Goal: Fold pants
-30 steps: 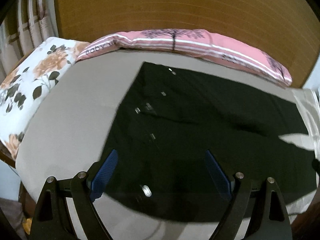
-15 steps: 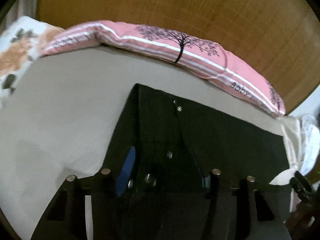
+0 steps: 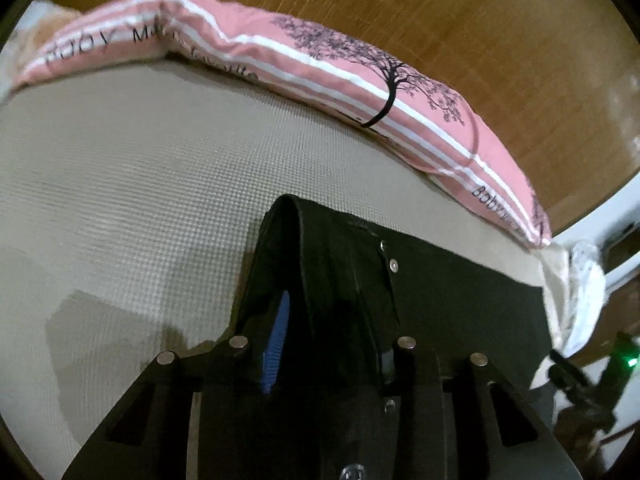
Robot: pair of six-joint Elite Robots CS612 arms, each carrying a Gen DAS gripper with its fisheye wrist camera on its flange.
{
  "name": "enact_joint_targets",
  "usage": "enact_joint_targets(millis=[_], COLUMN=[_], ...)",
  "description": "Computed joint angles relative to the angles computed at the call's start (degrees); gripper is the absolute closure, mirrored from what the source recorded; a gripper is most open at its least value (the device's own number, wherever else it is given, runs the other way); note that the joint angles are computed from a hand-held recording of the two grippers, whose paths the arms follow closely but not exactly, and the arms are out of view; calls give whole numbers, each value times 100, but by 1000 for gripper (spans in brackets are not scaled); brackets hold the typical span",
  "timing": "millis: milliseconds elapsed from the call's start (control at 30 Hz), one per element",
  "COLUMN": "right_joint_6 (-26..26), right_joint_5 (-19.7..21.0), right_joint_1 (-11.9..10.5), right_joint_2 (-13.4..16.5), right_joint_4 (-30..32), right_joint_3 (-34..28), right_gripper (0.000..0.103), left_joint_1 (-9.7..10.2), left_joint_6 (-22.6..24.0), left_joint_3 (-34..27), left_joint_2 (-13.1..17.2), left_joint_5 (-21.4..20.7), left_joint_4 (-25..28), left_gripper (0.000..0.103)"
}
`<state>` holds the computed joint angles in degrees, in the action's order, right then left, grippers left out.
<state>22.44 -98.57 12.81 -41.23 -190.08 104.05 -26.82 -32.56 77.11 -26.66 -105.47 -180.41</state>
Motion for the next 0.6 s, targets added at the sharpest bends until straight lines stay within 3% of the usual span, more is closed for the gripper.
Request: enact_joint_targets(millis=[133, 367, 500, 600], right_joint_6=[-43, -374, -684, -980], right_joint_5=[48, 288, 667, 819], right_joint_1=[-26, -106, -190, -244], right_joint_2=[95, 212, 278, 333], right_joint_4=[59, 61, 74, 250], right_joint_3=[-138, -349, -506, -676], right_gripper=[0, 0, 0, 0], left_joint_1=[106, 213, 205, 180], left_joint_6=[-55, -109, -84, -379], left_joint_3=[-313, -984, -1310, -1289], left_joint_2=[177, 492, 630, 659], left_joint_5=[-479, -1300, -1364, -1245], left_joint_4=[-7, 424, 729, 490], left_gripper=[68, 68, 68, 73])
